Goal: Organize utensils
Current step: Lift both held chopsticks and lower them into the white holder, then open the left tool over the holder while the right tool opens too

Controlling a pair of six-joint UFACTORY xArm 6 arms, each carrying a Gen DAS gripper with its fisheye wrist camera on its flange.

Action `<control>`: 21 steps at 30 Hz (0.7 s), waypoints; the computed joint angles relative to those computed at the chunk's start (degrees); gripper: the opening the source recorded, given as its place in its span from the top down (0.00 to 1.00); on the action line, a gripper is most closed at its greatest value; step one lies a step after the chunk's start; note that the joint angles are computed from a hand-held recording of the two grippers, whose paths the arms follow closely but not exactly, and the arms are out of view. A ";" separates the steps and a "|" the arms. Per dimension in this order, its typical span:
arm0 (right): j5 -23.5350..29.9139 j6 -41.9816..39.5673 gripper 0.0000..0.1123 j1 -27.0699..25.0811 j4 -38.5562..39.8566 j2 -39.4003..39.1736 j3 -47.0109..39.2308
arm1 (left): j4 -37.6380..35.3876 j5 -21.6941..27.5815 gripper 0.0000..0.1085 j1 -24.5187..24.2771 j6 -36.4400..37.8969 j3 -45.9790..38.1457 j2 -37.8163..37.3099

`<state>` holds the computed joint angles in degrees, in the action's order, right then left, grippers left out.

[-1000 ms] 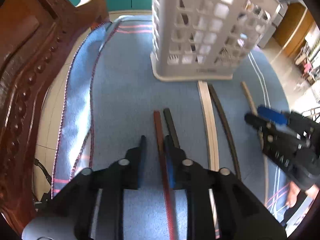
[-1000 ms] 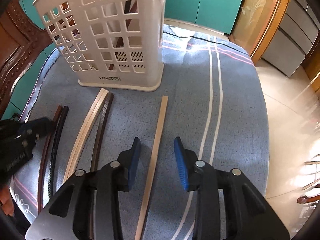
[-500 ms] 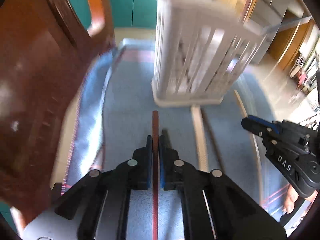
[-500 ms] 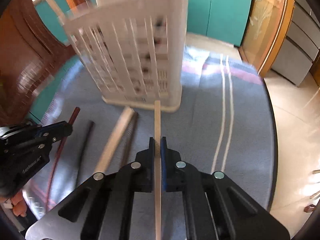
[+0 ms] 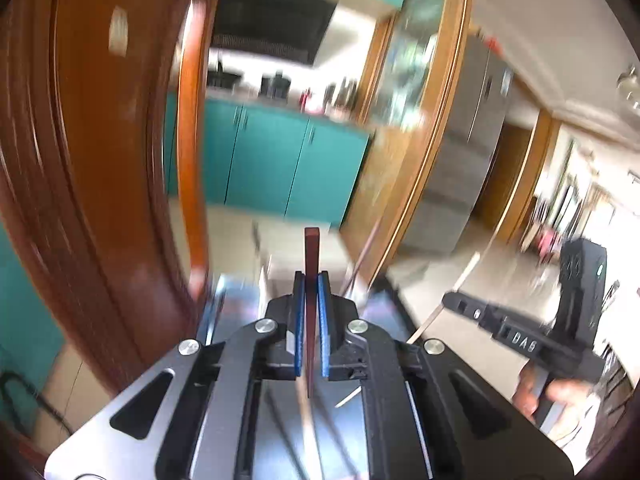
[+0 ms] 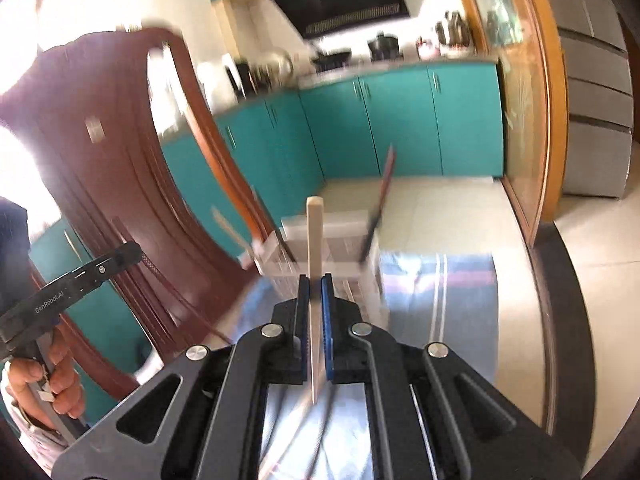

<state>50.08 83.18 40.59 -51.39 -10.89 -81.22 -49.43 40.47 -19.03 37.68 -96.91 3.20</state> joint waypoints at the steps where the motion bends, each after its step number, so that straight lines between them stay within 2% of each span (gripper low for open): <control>1: 0.13 0.56 0.94 0.00 -1.54 0.19 -1.20 | -2.52 -0.21 0.94 0.27 0.40 -2.35 1.07; 4: 2.47 4.97 0.94 0.52 -11.21 1.46 -5.94 | -12.97 -4.00 0.94 0.23 3.52 -6.30 3.38; 6: 5.88 8.98 0.94 1.79 -19.03 1.90 -7.53 | -15.50 -9.02 0.94 -0.80 2.63 -7.32 4.45; 7: 8.50 11.20 0.94 2.37 -23.52 2.96 -8.80 | -15.59 -13.74 0.94 -1.91 2.29 -8.02 5.79; 9: 10.75 13.75 0.94 1.98 -27.49 4.06 -9.15 | -11.45 -22.54 0.94 -4.46 -0.04 -8.45 8.47; 10: 12.06 14.64 0.94 1.49 -28.27 5.41 -9.62 | -9.59 -24.34 0.94 -4.88 -1.28 -8.61 9.41; 12: 11.86 14.67 0.94 -0.23 -27.08 6.62 -9.07 | -5.28 -24.99 0.94 -5.69 -5.08 -9.99 12.50; 16: 5.81 14.05 0.94 -4.41 -20.11 7.50 -6.86 | 2.37 -23.12 0.94 -6.27 -11.00 -10.81 15.63; 21: 3.05 11.98 0.94 -5.34 -16.71 7.88 -4.61 | 8.55 -20.76 0.94 -6.24 -14.67 -10.18 17.51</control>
<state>53.13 95.16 35.25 -68.10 -3.02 -85.82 -40.88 19.71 -25.27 23.01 -107.09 20.71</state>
